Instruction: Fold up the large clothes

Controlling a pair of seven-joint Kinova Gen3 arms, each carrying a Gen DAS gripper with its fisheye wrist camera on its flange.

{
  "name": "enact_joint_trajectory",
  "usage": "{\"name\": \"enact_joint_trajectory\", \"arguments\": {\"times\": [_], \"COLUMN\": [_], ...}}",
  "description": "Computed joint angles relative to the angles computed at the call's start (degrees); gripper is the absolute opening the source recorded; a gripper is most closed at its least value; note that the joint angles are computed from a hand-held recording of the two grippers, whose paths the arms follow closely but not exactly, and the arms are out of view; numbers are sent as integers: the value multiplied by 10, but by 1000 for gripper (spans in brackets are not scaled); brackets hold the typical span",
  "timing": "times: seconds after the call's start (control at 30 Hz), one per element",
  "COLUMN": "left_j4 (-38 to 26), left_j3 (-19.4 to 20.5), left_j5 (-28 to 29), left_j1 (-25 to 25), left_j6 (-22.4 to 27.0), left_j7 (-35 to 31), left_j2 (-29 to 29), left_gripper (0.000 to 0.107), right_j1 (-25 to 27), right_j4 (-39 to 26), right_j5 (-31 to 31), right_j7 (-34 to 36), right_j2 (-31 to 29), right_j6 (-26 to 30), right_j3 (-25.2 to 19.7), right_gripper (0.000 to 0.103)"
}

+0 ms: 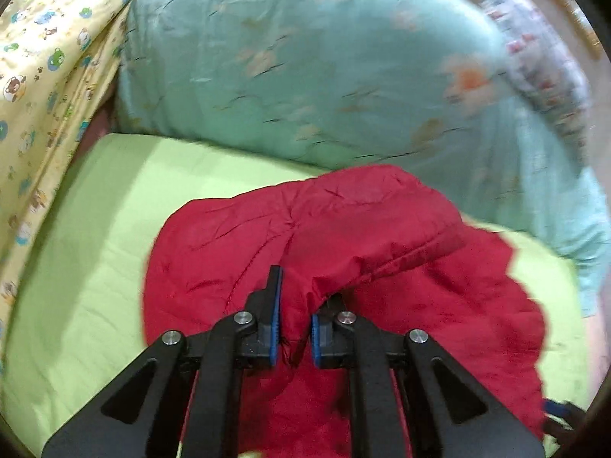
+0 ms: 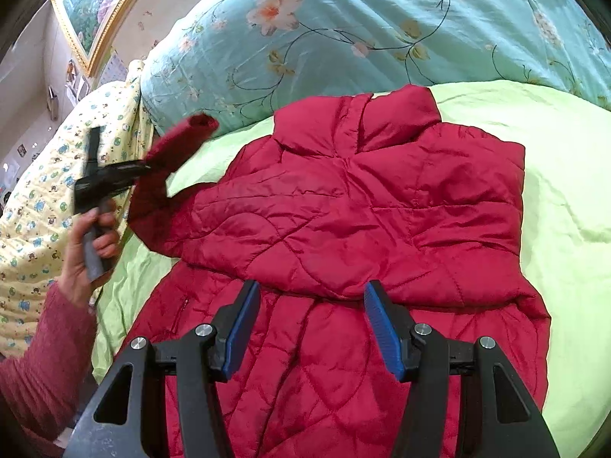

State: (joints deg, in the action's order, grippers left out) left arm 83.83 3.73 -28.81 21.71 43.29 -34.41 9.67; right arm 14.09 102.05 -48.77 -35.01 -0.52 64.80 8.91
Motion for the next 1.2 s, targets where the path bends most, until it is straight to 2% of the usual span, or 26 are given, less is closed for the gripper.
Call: {"name": "enact_joint_trajectory", "arguments": {"times": [0.23,0.33,0.53,0.93,1.0,1.07,1.2], "left_j4": [29,24,-42,-105,-100,-87,-71], "left_j3": [29,38,43,-2,-11,-15,-17], "left_j5": [-32,-34,12,44,39,40,51], "left_j1": [54,67,106,194,206,209,204], "left_j6": [-68,-94,-70,-50,-54,-69,-96], "left_j7": [69,71,26,9,15,19,17], "left_j2": [-24,-14,52,134,139,138,133], "left_gripper": [9,9,9,9,9,9,9], "right_j1": [4,16,49,118,129,141,162], "right_j4": [2,-1,-14,-48,-59,-72,-103], "right_j5": [17,9,-15,-64,-82,-98,-135], "right_j7": [-13,-11,-12,-20,-30,-47,-93], "right_j2": [2,6,16,69,90,114,179], "right_j6": [-6,5,36,101,121,139,174], "right_j3": [4,12,24,26,19,9,-21], "right_gripper": [58,58,59,60,63,72,77]}}
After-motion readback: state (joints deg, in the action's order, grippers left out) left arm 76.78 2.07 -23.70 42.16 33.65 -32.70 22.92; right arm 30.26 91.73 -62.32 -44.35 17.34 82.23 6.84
